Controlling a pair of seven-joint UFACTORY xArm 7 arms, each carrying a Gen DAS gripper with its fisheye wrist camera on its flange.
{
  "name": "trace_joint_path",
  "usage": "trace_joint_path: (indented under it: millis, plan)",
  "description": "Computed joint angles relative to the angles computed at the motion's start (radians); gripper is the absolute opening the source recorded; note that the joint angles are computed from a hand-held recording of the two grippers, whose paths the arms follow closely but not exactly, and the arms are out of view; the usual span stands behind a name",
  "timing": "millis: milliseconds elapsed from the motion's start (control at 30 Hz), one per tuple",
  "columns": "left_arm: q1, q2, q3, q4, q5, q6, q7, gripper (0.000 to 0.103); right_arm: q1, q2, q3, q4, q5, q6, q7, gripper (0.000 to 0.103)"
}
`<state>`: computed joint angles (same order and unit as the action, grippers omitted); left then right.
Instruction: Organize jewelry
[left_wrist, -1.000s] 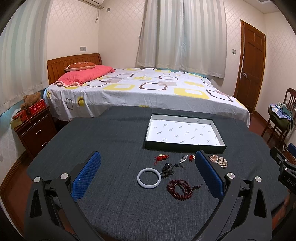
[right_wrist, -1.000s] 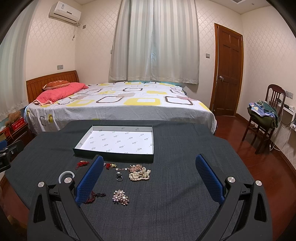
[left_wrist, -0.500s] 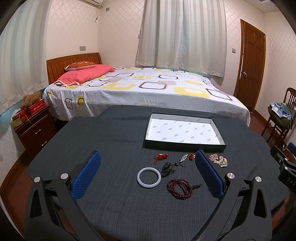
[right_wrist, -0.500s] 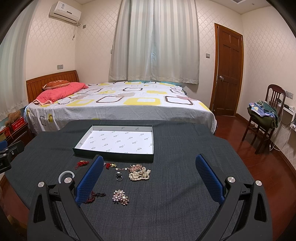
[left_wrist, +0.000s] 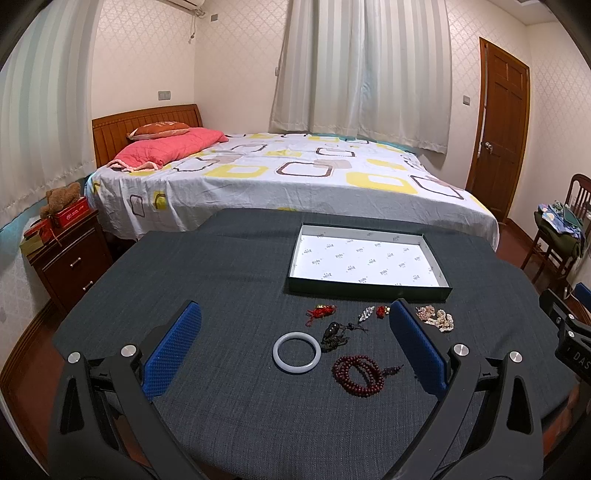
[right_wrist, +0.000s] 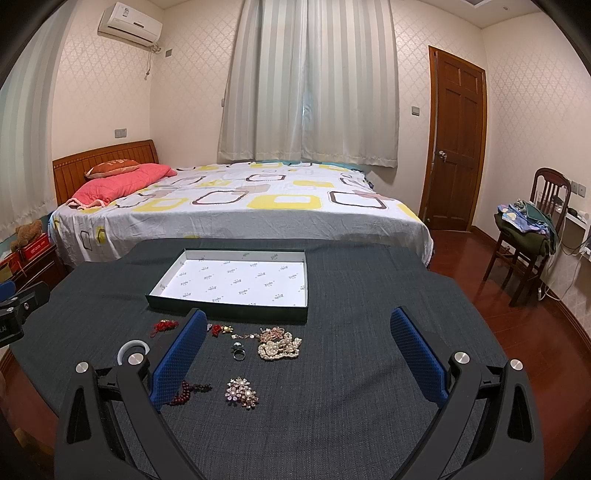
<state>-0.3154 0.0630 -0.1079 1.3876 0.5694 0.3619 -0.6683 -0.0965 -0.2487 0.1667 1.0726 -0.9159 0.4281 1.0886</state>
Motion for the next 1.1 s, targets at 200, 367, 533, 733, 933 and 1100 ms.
trace_joint_path:
  millis: [200,367,533,733,933,1100]
  plan:
    - [-0.003,0.002,0.001,-0.004,0.01,-0.002,-0.012,0.099,0.002,0.005,0.0,0.001,-0.004,0.0,0.006,0.097]
    - [-0.005,0.012,-0.001,-0.019,0.0,-0.007,-0.006,0.099,0.012,0.009,-0.009,-0.004,0.029,0.004,-0.021,0.097]
    - [-0.006,0.056,0.011,-0.013,-0.029,-0.007,0.034,0.099,0.003,0.041,-0.014,-0.04,0.002,-0.047,0.018,0.097]
    - [0.011,0.156,0.006,0.024,-0.22,0.053,0.21,0.099,0.039,0.127,-0.061,-0.041,0.097,-0.08,-0.062,0.097]
    - [0.003,0.277,0.021,0.126,-0.335,0.117,0.316,0.099,0.083,0.213,-0.106,-0.02,0.208,-0.088,-0.158,0.097]
    - [-0.01,0.397,0.038,0.271,-0.372,0.186,0.376,0.099,0.112,0.269,-0.137,0.0,0.306,-0.097,-0.241,0.097]
